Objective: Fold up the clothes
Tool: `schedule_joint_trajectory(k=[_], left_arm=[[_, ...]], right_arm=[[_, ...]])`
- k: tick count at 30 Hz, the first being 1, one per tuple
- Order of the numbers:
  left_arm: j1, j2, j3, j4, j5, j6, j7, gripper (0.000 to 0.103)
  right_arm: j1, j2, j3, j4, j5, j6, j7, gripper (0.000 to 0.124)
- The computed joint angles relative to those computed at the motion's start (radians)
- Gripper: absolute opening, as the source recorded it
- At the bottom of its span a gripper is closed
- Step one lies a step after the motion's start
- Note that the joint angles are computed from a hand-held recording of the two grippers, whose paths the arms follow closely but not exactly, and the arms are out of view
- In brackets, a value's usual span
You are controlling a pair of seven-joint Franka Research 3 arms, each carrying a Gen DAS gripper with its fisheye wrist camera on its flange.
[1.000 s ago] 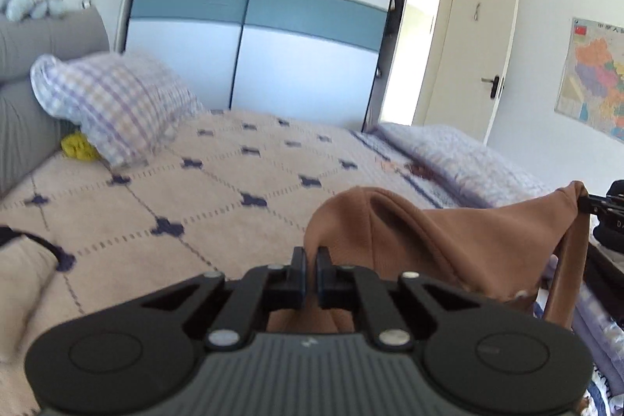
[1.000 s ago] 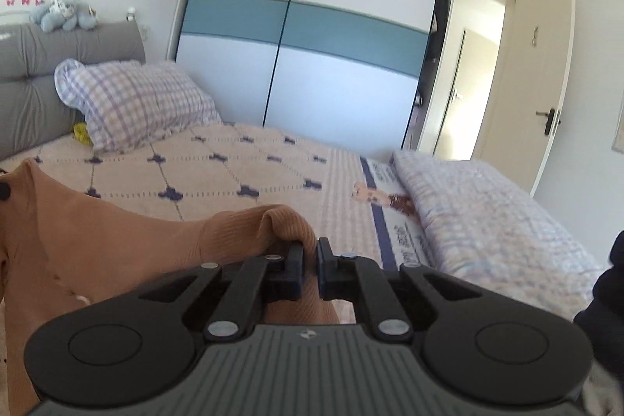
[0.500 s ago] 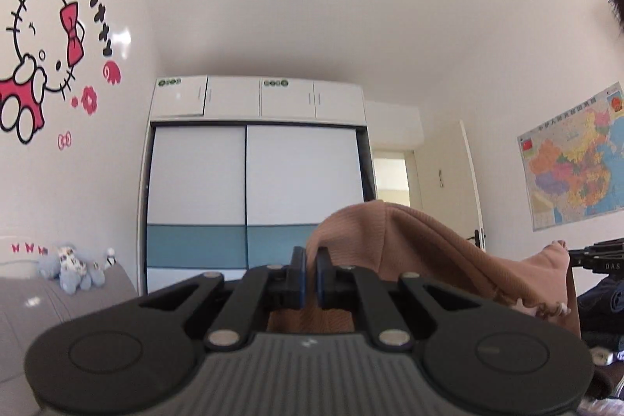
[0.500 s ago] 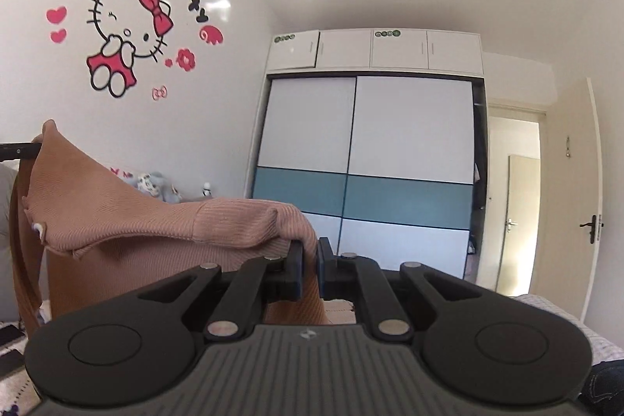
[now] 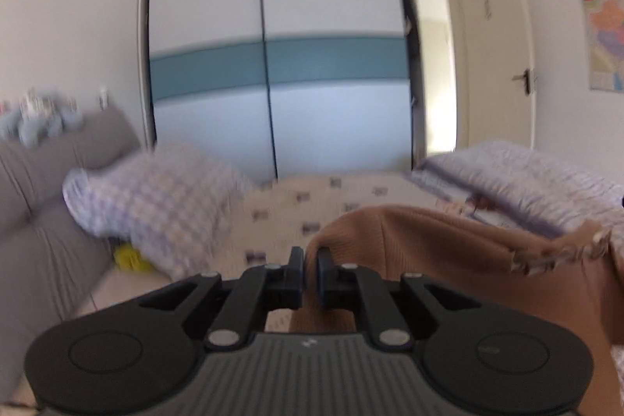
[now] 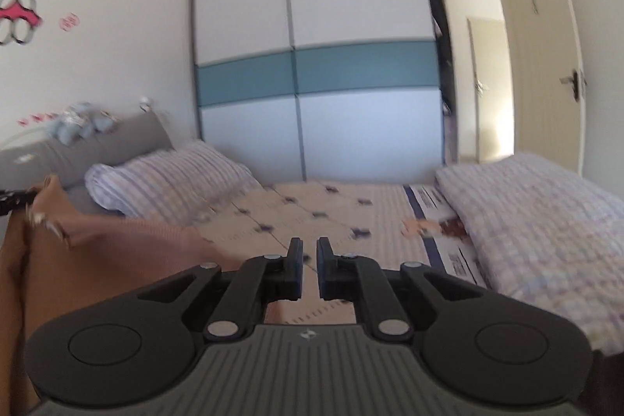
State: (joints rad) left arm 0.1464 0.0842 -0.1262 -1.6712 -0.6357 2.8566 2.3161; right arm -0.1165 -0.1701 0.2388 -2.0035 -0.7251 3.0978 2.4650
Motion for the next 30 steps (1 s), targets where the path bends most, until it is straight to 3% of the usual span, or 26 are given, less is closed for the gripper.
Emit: schedule_joint_trajectory(k=[1, 2, 4, 5, 6, 8, 10, 12, 15, 20, 23, 27, 29, 30], left_arm=[[-0.048, 0.087, 0.054, 0.068, 0.154, -0.061, -0.161, 0.011], [-0.062, 0.17, 0.073, 0.138, 0.313, -0.137, -0.304, 0.016], [-0.094, 0.23, 0.113, 0.173, 0.443, -0.21, -0.409, 0.016], [-0.083, 0.212, 0.109, 0.138, 0.405, -0.211, -0.391, 0.018], [-0.048, 0.176, 0.08, 0.076, 0.304, -0.174, -0.323, 0.03], [0.083, 0.088, -0.041, -0.045, 0.182, -0.163, -0.27, 0.046], [0.153, -0.025, -0.085, -0.173, 0.004, -0.186, -0.142, 0.049], [0.166, -0.154, -0.06, -0.307, -0.136, -0.243, -0.014, 0.058], [0.119, -0.315, 0.022, -0.484, -0.155, -0.291, 0.03, 0.064], [0.098, -0.449, 0.077, -0.635, -0.138, -0.358, 0.066, 0.064], [0.06, -0.459, 0.118, -0.652, -0.122, -0.394, 0.046, 0.066], [0.009, -0.447, 0.145, -0.664, -0.042, -0.385, 0.006, 0.067], [-0.012, -0.432, 0.165, -0.667, -0.071, -0.382, 0.023, 0.054], [-0.013, -0.422, 0.163, -0.666, -0.047, -0.368, -0.013, 0.023]], right_arm=[[-0.021, 0.087, 0.037, 0.083, -0.006, -0.115, 0.028, 0.01], [-0.007, 0.175, 0.045, 0.163, -0.018, -0.247, 0.021, 0.01], [0.062, 0.275, 0.012, 0.23, 0.04, -0.361, -0.106, 0.01], [0.054, 0.275, 0.032, 0.211, 0.02, -0.36, -0.086, 0.01], [0.061, 0.258, 0.026, 0.16, 0.041, -0.304, -0.107, 0.011], [0.076, 0.187, 0.017, 0.024, 0.114, -0.199, -0.176, 0.021], [0.109, 0.105, -0.002, -0.101, 0.171, -0.17, -0.218, 0.03], [0.167, 0.013, -0.047, -0.234, 0.273, -0.138, -0.293, 0.03], [0.267, -0.131, -0.111, -0.413, 0.439, -0.097, -0.429, 0.036], [0.309, -0.353, -0.067, -0.601, 0.487, -0.179, -0.55, 0.053], [0.409, -0.43, -0.112, -0.66, 0.569, -0.247, -0.667, 0.055], [0.482, -0.459, -0.124, -0.682, 0.637, -0.279, -0.793, 0.057], [0.518, -0.453, -0.133, -0.682, 0.68, -0.274, -0.846, 0.058], [0.536, -0.446, -0.14, -0.68, 0.706, -0.27, -0.871, 0.059]])
